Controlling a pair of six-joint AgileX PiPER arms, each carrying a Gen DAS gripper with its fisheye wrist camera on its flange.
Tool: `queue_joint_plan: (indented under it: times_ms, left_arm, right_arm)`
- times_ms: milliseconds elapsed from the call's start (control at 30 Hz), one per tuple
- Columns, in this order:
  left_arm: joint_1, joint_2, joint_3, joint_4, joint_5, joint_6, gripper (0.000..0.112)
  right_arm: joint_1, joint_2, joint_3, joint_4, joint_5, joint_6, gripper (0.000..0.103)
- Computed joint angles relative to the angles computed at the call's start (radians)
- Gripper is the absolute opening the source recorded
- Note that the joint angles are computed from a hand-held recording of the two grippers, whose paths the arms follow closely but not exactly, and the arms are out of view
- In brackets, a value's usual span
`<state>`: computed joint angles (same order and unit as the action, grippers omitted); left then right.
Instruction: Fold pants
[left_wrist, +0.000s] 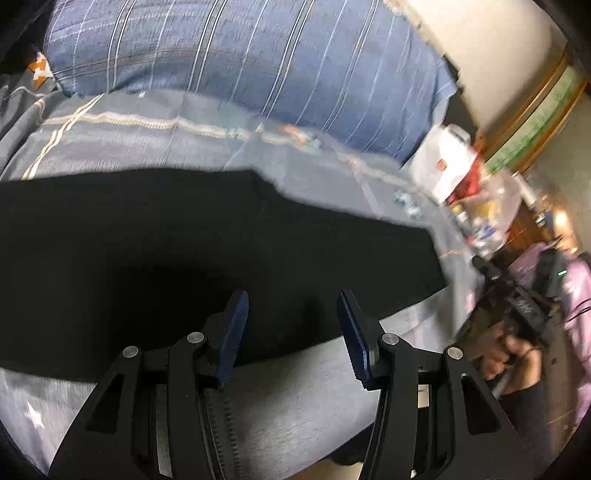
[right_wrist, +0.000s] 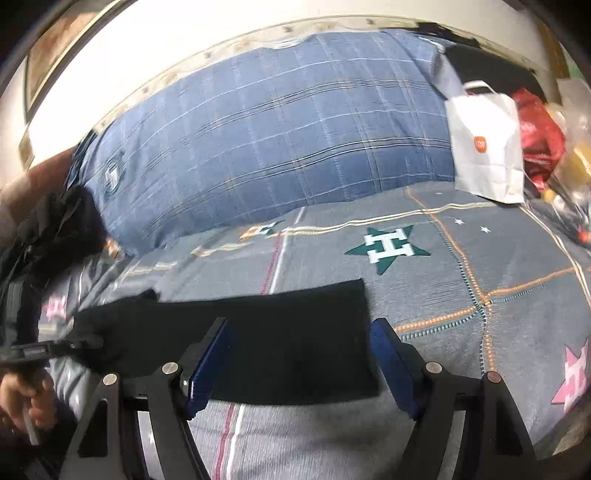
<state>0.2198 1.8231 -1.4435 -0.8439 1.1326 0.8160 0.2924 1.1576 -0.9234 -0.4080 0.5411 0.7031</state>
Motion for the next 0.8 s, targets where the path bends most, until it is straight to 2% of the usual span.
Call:
queue_joint_plan:
  times_ms: [133, 200, 233, 267, 367, 433, 467, 533, 567, 633, 667, 733, 800]
  left_arm:
    - [-0.033, 0.002, 0.024, 0.019, -0.074, -0.003, 0.048]
    - [-0.044, -0.019, 0.054, 0.023, -0.109, 0.032, 0.049]
    - [-0.044, -0.023, 0.058, 0.026, -0.112, 0.039, 0.049]
    - [-0.038, -0.023, 0.056, 0.017, -0.106, 0.041, 0.049]
    - [-0.002, -0.016, 0.048, -0.023, -0.084, 0.022, 0.049]
    - [0.002, -0.031, 0.059, -0.030, -0.122, 0.018, 0.049]
    - [0.000, -0.040, 0.069, -0.033, -0.151, 0.022, 0.049]
    - [-0.018, -0.050, 0.080, -0.007, -0.184, 0.023, 0.049]
    - [-0.041, -0.053, 0.089, 0.030, -0.205, 0.014, 0.049]
    - [-0.072, -0.066, 0.112, 0.068, -0.256, 0.012, 0.050]
    - [-0.086, -0.077, 0.126, 0.079, -0.282, 0.022, 0.052]
    - [-0.090, -0.079, 0.133, 0.063, -0.275, 0.054, 0.065]
    - [-0.088, -0.077, 0.136, 0.053, -0.277, 0.061, 0.065]
  right_arm:
    - [0.077, 0.142, -0.094, 0.043, 0.060, -0.113, 0.076]
    - [0.091, 0.274, -0.179, 0.085, 0.167, -0.165, 0.076]
    - [0.102, 0.343, -0.213, 0.056, 0.231, -0.144, 0.079]
    - [0.124, 0.371, -0.230, 0.003, 0.254, -0.100, 0.083]
    - [0.107, 0.388, -0.272, 0.042, 0.259, -0.095, 0.080]
    - [0.104, 0.359, -0.266, 0.074, 0.188, -0.093, 0.078]
    - [0.113, 0.330, -0.247, 0.065, 0.120, -0.097, 0.078]
    - [0.152, 0.321, -0.232, -0.010, 0.054, -0.061, 0.079]
    - [0.171, 0.344, -0.249, -0.016, 0.063, -0.076, 0.080]
    - [0.189, 0.453, -0.330, 0.009, 0.180, -0.123, 0.080]
    - [0.184, 0.489, -0.332, 0.015, 0.208, -0.135, 0.085]
    - [0.186, 0.466, -0.323, -0.014, 0.180, -0.119, 0.085]
    - [0.149, 0.463, -0.345, 0.081, 0.208, -0.189, 0.081]
